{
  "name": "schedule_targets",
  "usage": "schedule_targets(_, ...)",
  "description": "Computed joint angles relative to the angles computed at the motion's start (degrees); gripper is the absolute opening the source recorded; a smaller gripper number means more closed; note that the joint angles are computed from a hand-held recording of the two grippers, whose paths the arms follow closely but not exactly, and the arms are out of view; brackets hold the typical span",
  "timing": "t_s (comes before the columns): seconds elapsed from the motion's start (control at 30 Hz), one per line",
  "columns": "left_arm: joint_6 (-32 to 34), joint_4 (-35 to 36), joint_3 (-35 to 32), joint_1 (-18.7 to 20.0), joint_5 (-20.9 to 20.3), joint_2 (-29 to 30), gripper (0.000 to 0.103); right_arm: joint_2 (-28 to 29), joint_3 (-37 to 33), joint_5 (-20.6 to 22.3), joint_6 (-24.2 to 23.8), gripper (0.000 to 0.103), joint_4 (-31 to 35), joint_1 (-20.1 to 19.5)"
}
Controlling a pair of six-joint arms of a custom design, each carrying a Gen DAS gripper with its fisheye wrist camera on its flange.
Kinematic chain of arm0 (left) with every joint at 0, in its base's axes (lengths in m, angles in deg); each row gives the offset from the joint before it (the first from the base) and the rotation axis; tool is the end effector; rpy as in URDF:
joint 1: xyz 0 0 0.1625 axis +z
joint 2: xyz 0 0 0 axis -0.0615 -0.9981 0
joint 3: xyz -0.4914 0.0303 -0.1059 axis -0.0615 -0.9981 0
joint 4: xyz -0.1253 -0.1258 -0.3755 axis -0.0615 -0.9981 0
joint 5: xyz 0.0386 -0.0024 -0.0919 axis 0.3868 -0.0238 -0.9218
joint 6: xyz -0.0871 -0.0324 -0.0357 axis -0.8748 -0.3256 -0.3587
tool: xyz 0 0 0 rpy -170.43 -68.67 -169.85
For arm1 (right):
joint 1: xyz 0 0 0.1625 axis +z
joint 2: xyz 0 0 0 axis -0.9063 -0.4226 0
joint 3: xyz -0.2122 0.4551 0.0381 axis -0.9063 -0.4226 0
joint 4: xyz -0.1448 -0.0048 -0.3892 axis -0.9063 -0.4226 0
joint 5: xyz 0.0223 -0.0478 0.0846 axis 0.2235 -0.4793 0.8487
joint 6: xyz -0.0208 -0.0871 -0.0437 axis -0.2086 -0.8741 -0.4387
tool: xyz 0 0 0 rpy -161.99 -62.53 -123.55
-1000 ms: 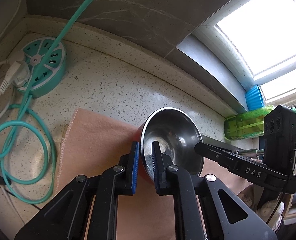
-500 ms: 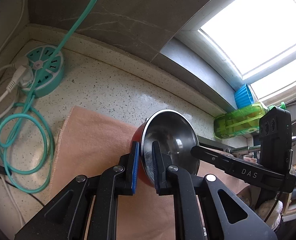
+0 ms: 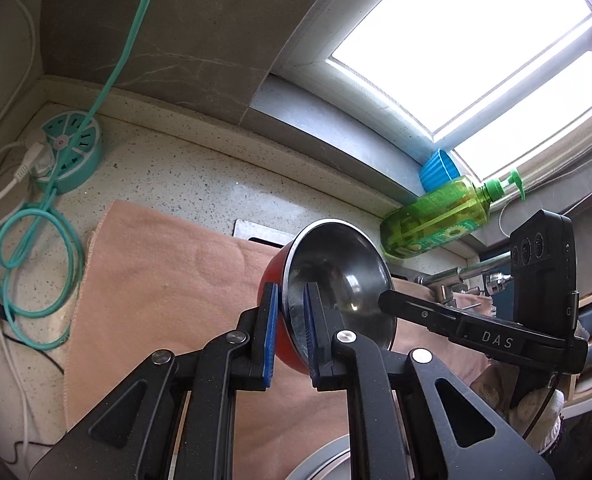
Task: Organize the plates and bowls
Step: 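Lift the red-bottomed bowl and carry it over the large steel bowl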
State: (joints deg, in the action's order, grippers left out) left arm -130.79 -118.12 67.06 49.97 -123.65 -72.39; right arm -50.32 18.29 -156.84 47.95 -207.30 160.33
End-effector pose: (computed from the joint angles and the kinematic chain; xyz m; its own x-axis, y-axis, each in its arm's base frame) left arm -0.2177 -0.5034 0.1741 -0.9536 -0.1698 -0.2486 -0.0146 0.8509 -0.5251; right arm 0.1742 -0.6343 0.1778 -0.9285 -0.3209 0.1870 -0.3224 0.9463 0.0231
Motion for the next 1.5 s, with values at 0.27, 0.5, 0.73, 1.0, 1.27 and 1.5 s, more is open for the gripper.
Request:
schedule_targets(0.27, -1.9, -1.66, 1.36, -3.96, -0.38, 1.67, 0.011, -5.59, 3.93, -0.5, -1.78, 0.011, -0.99, -1.03)
schedule_targets(0.5, -3.35, -4.56, 1.67, -7.32, -2.17, 4.42, 0.011, -11.45, 7.28, -0.65, -3.25, 0.011, -0.85, -3.42)
schedule_targets(0.73, -2.98, -5.67, -0.09, -10.12, -5.17, 8.06, 0.011, -18.01, 10.38, -0.65, -4.77, 0.011, -0.99, -6.75)
schedule_targets(1.0, -1.47, -5.35, -2.94, -12.52, -8.09, 12.25, 0.011, -23.72, 12.91, -0.84, -5.55, 0.011, -0.28, -11.06)
schedule_targets(1.27, -0.84, -5.15, -5.12, -13.65, -10.59, 15.82, 0.011, -27.14, 14.72, -0.99, -6.86, 0.011, -0.46, -14.54)
schedule_targets(1.5, -1.01, -3.94, -6.45, -13.75, -12.77, 18.54, 0.011, -27.87, 16.75, -2.77, -8.51, 0.011, -2.63, -17.31)
